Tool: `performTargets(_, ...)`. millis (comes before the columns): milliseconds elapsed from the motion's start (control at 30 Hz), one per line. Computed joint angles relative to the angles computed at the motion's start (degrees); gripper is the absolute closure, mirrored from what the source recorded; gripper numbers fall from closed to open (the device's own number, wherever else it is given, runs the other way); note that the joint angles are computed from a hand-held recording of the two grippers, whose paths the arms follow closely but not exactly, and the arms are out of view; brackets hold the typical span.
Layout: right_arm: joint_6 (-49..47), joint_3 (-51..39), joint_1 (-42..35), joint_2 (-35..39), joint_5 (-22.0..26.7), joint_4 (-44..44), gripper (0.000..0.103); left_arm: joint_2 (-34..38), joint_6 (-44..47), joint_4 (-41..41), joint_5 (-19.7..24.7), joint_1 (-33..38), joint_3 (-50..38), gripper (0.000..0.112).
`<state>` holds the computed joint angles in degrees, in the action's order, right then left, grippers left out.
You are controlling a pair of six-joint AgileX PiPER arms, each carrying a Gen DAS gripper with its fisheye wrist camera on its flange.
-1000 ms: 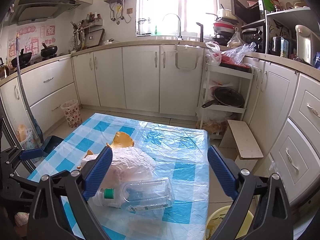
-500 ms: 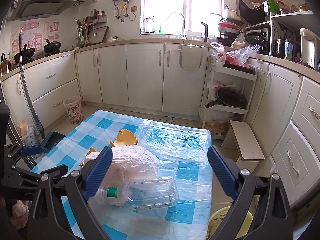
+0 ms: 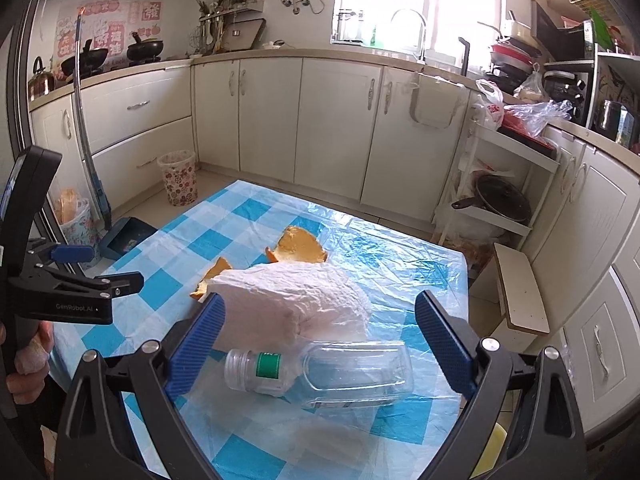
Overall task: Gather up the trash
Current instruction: 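Grasp the large white plastic bag with the right tool and lift it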
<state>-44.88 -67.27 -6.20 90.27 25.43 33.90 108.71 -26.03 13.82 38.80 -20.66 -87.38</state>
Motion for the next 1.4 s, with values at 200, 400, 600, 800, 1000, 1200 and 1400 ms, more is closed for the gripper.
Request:
performTargets(200,1.51,0.57,2.93,1.01,-0.97,-4.4,0.011,0.95,1.32,0.43,0.97,-1.03,-0.58,0.017)
performTargets(400,8.83,-4.19,3.13,5.9,0.4,-10.75,0.011,2.26,1.51,1.59,2.14,-2.17,-1.55,0.017)
performTargets(600,11.91,-13.51,3.59,13.98,6.94,-11.5,0.011,4.22,1.69,1.7,3.51,-2.44,-3.1,0.017)
performTargets(800,11.62,-21.2,3.74,20.39,14.21,-8.37,0.046,5.42,3.32,0.54,4.44,-2.09,-4.43,0.017)
performTargets(1000,7.42,-22.35,0.06,20.36,18.45,-0.29,0.095,6.44,6.11,-3.84,5.57,-0.71,-5.99,0.017)
performTargets(1200,8.57,-24.38,-5.5,21.72,20.85,5.64,0.098,5.82,5.8,-3.13,5.07,-0.76,-5.32,0.017)
performTargets(1400,11.0,-24.33,-3.32,23.25,19.26,2.02,0.007,6.52,5.76,-3.06,5.45,-0.94,-5.92,0.017)
